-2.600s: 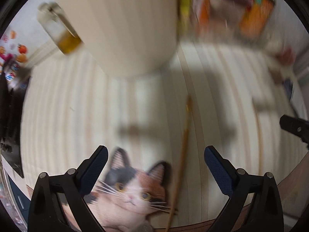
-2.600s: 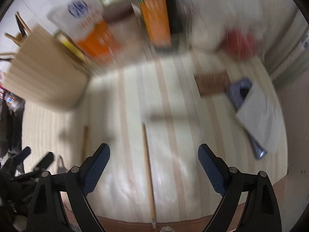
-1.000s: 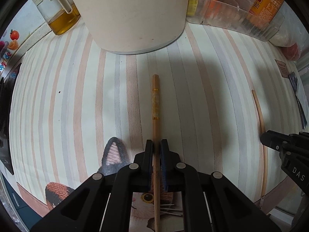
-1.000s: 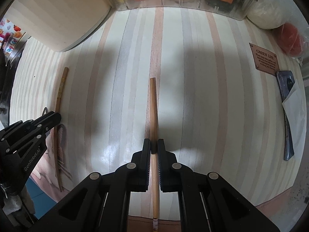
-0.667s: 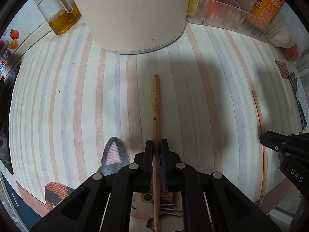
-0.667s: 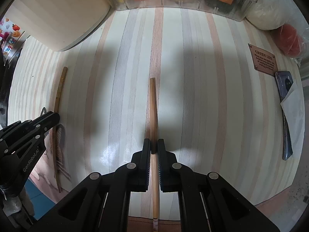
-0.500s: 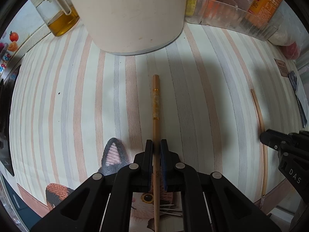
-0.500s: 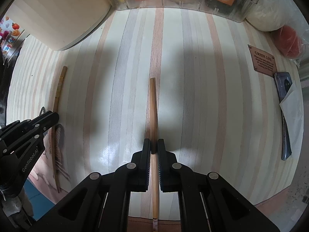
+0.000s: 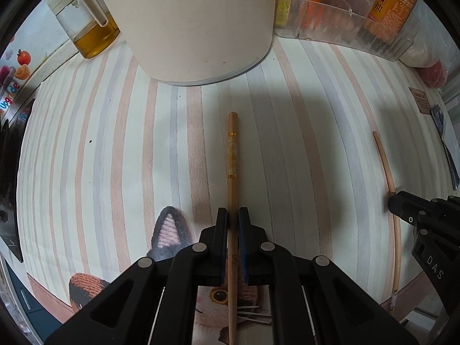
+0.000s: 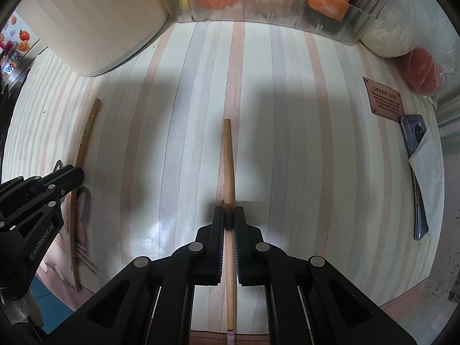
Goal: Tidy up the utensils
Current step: 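Lift both held light chopsticks and lower them into the cream holder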
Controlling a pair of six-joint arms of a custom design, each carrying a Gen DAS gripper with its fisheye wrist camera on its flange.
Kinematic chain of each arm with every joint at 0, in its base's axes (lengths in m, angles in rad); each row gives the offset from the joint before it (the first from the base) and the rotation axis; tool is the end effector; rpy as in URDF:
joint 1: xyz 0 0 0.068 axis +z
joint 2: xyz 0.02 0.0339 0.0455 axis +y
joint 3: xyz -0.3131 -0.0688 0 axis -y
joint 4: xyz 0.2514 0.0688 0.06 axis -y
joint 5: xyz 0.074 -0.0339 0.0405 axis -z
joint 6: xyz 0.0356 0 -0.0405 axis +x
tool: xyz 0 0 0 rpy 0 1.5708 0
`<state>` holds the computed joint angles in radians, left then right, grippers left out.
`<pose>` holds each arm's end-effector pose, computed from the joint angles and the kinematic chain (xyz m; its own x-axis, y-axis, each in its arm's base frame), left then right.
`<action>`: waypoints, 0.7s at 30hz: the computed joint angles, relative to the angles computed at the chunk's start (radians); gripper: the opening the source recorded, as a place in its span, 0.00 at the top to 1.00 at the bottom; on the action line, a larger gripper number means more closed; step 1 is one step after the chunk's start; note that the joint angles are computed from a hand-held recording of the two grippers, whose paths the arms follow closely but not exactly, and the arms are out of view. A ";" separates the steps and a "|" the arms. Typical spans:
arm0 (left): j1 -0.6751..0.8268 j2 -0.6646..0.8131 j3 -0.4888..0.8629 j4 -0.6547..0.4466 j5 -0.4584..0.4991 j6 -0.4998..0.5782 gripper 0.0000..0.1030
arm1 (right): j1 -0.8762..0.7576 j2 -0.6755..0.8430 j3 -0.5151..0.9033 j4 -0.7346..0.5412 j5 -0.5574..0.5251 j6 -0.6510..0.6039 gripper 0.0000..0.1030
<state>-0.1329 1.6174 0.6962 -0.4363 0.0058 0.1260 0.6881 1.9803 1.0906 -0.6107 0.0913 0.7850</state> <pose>0.2553 -0.0343 0.1552 -0.9442 0.2530 -0.2107 0.2544 0.9669 0.0210 0.2780 0.2244 0.1340 -0.9886 0.0985 -0.1140 0.1008 0.9948 -0.0146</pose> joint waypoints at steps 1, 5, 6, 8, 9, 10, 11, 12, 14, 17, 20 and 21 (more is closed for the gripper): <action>-0.001 0.001 0.001 0.000 0.000 -0.003 0.96 | -0.025 -0.021 -0.026 0.010 -0.002 -0.028 0.93; -0.002 -0.007 0.006 0.003 -0.001 0.000 0.95 | -0.036 -0.033 -0.040 0.020 -0.007 -0.029 0.94; -0.004 -0.021 0.008 -0.003 0.000 -0.002 0.95 | -0.038 -0.040 -0.051 0.031 -0.012 -0.022 0.94; 0.000 -0.054 0.021 -0.027 0.017 0.000 0.95 | -0.041 -0.068 -0.074 0.051 -0.005 -0.013 0.94; 0.004 -0.073 0.030 -0.043 0.027 0.002 0.95 | -0.042 -0.089 -0.086 0.060 -0.001 -0.010 0.94; 0.009 -0.096 0.040 -0.060 0.038 0.005 0.95 | -0.043 -0.110 -0.093 0.062 0.004 -0.008 0.94; 0.016 -0.119 0.051 -0.078 0.050 0.008 0.95 | -0.042 -0.141 -0.103 0.067 0.015 -0.002 0.94; 0.023 -0.147 0.065 -0.100 0.064 0.009 0.95 | -0.043 -0.171 -0.110 0.071 0.020 -0.002 0.94; 0.037 -0.208 0.086 -0.135 0.091 0.015 0.95 | -0.044 -0.231 -0.121 0.071 0.034 0.004 0.94; 0.063 -0.289 0.142 -0.208 0.147 0.020 0.95 | -0.049 -0.309 -0.114 0.052 0.061 0.004 0.94; 0.090 -0.337 0.224 -0.266 0.205 0.011 0.95 | -0.070 -0.389 -0.080 0.026 0.075 -0.007 0.94; 0.100 -0.348 0.259 -0.286 0.226 0.006 0.95 | -0.080 -0.420 -0.057 0.016 0.081 -0.017 0.94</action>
